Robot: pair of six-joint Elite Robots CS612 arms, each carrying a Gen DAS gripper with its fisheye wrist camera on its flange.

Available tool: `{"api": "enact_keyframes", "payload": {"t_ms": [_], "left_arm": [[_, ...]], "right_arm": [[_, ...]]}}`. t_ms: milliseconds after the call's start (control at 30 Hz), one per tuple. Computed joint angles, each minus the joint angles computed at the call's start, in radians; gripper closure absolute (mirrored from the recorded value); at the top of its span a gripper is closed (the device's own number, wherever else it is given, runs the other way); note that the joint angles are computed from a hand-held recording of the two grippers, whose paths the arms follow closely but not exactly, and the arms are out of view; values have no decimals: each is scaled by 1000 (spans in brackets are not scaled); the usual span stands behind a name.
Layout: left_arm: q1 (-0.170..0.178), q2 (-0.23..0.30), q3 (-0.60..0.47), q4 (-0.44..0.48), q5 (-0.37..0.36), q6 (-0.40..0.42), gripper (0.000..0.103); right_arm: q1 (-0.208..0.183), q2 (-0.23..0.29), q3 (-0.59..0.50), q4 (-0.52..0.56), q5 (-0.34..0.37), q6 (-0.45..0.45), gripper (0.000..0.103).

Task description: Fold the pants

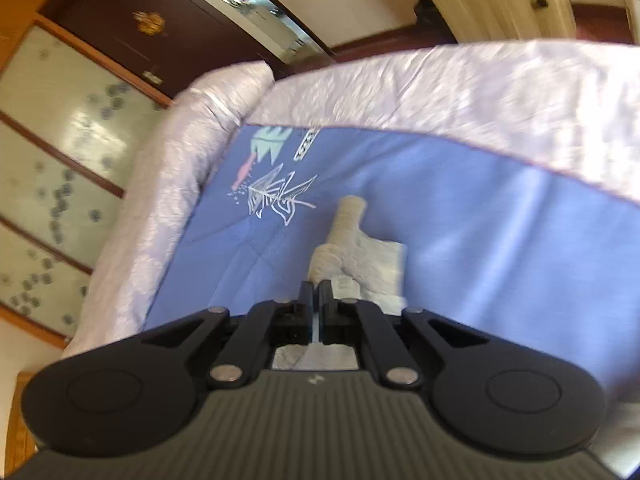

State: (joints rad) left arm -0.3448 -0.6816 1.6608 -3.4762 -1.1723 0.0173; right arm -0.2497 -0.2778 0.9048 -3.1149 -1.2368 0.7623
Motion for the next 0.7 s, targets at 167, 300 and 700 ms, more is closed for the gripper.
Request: {"api": "enact_keyframes", "payload": {"t_ms": [167,300,700], "left_arm": [[-39,-57,190,-120,-26,-119,90],[-56,-64,269,-103,-37,-227,89],[-13,-112,394,-182,-209,-377,55]], "right_arm": [[-57,-107,337,-401,93,-79,98],[-102,-132,517,-569,127,-78,98],[-103,-157,632,-536,-95,122,83]]}}
